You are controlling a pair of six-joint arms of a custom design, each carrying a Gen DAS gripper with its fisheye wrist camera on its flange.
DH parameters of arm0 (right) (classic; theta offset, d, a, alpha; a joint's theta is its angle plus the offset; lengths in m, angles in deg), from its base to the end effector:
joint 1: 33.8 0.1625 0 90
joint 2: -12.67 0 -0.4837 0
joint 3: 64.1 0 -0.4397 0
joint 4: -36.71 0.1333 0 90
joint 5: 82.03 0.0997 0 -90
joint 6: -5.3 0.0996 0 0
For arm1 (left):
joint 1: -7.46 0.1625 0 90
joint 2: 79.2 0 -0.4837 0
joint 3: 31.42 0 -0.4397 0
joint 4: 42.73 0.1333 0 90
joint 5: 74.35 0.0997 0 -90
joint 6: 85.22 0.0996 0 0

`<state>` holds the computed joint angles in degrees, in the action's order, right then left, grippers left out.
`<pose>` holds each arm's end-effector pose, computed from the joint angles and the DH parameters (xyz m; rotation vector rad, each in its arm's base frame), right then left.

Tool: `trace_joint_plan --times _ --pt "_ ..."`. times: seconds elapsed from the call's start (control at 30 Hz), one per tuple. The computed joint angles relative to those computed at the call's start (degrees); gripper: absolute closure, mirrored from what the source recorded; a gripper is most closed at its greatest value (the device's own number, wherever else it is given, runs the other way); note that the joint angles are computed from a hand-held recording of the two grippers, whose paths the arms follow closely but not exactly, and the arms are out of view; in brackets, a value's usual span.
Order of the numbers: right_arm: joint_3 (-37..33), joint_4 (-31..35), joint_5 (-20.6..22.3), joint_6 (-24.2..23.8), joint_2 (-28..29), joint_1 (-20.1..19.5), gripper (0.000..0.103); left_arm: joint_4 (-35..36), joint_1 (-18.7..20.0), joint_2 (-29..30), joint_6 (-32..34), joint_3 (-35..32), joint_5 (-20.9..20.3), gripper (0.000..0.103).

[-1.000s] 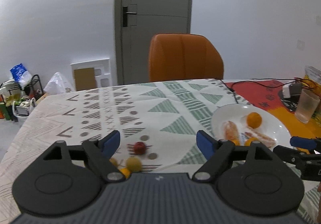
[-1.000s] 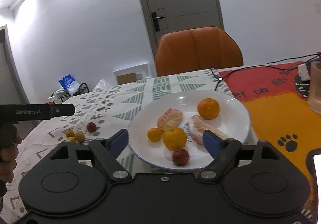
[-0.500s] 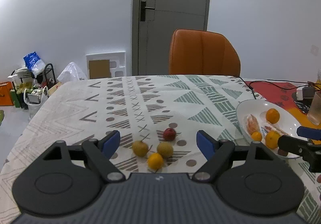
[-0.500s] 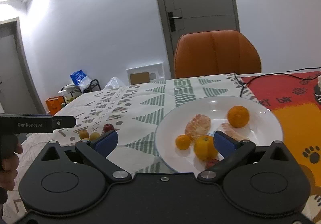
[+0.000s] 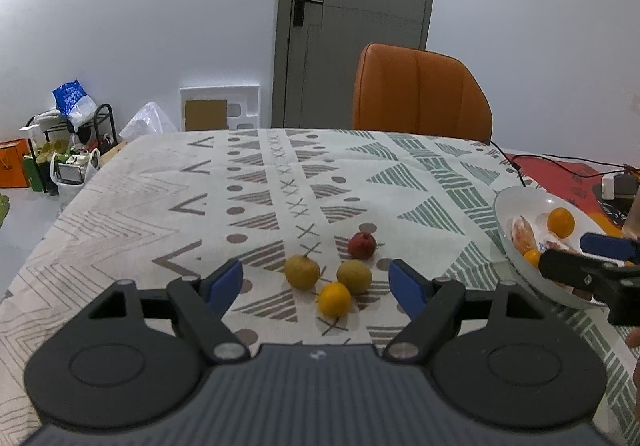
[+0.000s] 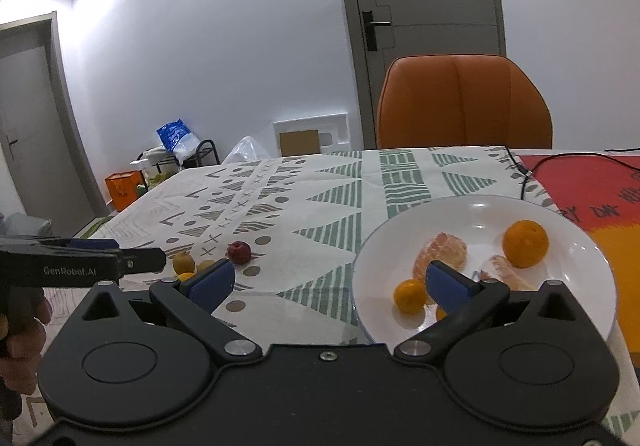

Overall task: Organize fruits
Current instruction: 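Move both open grippers back toward the fruit pile, then close the left gripper around another small orange, then close the right gripper around the red fruit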

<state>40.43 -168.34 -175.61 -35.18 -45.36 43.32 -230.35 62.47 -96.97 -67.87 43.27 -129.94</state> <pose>-0.0294 -0.6988 0.3103 0.4835 -2.1665 1.3203 -0.3205 -0.7885 -0.0556 0.8358 2.3448 -1.0238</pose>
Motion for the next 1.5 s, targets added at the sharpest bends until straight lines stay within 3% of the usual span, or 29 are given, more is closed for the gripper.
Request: trace_joint_plan --times 0.37,0.67,0.77,0.97,1.03,1.1,1.17,1.33,1.5 --pt "-2.37 4.14 -0.89 -2.65 1.08 0.69 0.0 3.77 1.17 0.92 -2.24 -1.73 -2.09 0.041" --pt "-3.84 5.77 -1.45 -3.72 1.95 1.24 0.0 5.8 1.94 2.19 -3.55 -3.7 -3.51 0.065" --pt "-4.3 6.07 -1.3 -3.88 2.17 1.39 0.0 6.99 2.15 2.35 -3.98 -4.14 -3.88 0.083" --pt "-5.62 6.95 -1.32 -4.71 3.24 1.94 0.0 4.37 2.26 1.7 -4.21 -3.23 -3.2 0.083" --pt "-6.37 6.7 -2.24 -4.96 3.98 2.24 0.004 3.74 2.3 1.41 -4.26 -3.02 -2.93 0.083" --pt "-7.13 7.6 -2.66 -4.62 4.38 2.4 0.019 3.23 2.37 1.0 -4.02 -2.67 -2.71 0.083" --pt "-7.74 8.52 -3.0 -4.71 4.74 2.6 0.025 2.84 2.45 0.63 -3.8 -2.35 -2.54 0.083" --pt "-9.41 10.32 -3.34 -5.09 5.89 3.06 0.033 1.91 2.69 -0.12 -3.66 -1.8 -1.77 0.083" --pt "-11.37 13.19 -3.75 -5.09 7.05 3.5 0.048 0.98 2.91 -0.98 -3.57 -0.99 -0.85 0.083"
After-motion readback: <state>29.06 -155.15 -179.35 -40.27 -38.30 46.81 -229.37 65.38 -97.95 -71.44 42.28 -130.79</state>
